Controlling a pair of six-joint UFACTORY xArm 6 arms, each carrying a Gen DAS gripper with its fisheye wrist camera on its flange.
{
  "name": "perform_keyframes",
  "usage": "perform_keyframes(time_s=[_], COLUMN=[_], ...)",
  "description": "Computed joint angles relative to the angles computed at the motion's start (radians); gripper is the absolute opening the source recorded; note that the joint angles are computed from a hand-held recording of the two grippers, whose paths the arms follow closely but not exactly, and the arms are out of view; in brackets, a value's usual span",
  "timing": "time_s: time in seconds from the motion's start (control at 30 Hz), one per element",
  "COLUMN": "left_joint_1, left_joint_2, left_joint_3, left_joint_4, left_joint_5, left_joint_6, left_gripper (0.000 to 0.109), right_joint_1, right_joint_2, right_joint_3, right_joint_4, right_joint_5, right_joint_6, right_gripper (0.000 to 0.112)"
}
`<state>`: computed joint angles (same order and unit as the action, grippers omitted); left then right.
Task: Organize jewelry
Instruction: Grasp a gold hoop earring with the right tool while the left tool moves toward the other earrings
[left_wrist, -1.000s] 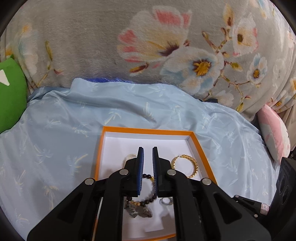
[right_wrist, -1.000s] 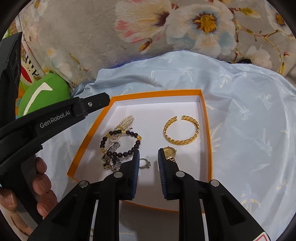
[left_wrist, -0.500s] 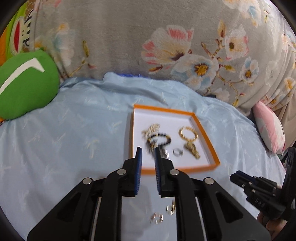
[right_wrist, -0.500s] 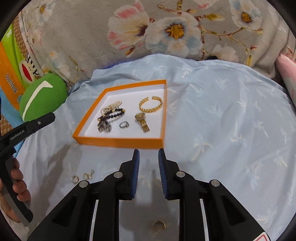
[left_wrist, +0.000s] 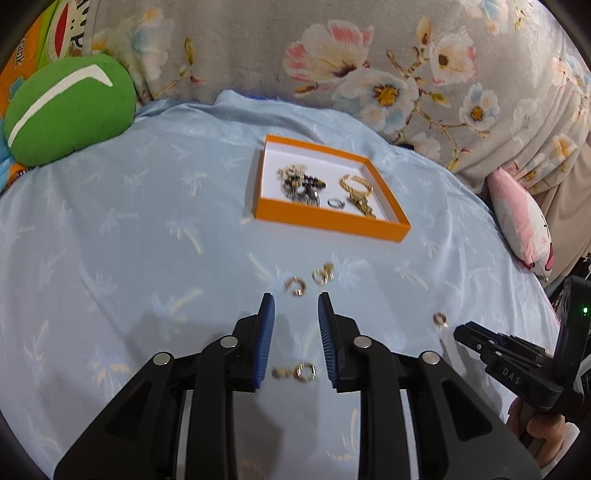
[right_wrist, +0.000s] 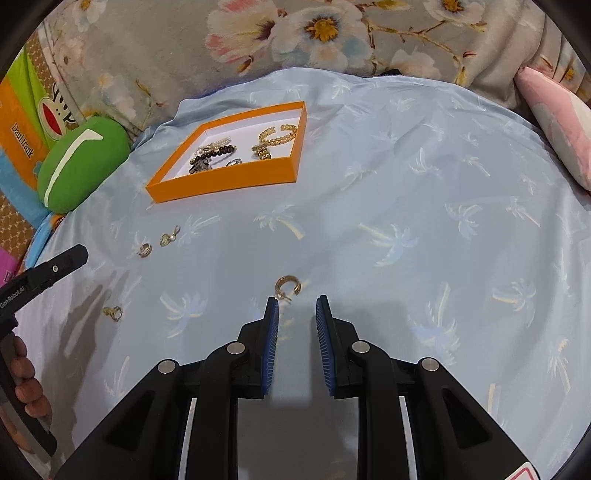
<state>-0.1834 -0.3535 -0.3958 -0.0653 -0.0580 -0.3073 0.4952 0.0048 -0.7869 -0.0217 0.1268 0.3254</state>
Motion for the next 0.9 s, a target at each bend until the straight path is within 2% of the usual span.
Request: perform_keyframes(time_s=[0.13,0.2,0.37,0.53,0.63,0.73,0.8,0.9], left_joint_1=[-0.003,-0.004,0.010,0.018,0.011,0.005,0.000,0.001], left_joint_2=[-0.026,-0.041,-0.065,-0.077,-0.075,-0.070,-0.069,-0.065], left_joint_3=[0.038,0.055,0.075,0.084,0.086,0.087,0.087,0.083], left_joint_4=[0.066,0.084,0.172,0.225,0.191,0.168,0.163,0.201], left_joint_5=[0.019,0.023,0.039,0.048,0.051,0.052,0.053,0.056], left_joint_6=[-0.072,-0.096,-0.180,-0.226,-0.205,-0.189,-0.185,-0.215], left_gripper=[0.024,0.024,0.029,0.029,0.029,0.030,0.030,0.037], right_joint_1=[-0.002,-0.009,-0.008,-0.006,-0.009,-0.009,-0.010,-0.012], right_joint_2=[0.008,0.021,0.074,0.105,0.113,0.120,0.120,0.113], right_joint_3=[-0.007,-0.021,-0.075,-0.108,-0.123,-0.134,-0.130,-0.114], right_joint_4=[-0.100,-0.146,-0.068,-0.138,-0.247,-0.293,-0.287,-0.272], right_joint_5=[-0.005,-0.005,0.012,0.034,0.050,0.059,0.049,0.030], right_joint_6=[0.076,0.110,0.035,0.079,0.160,0.196,0.202,0.209], right_gripper=[0.031,0.032,0.032,0.032,0.028,0.016,0.016,0.016])
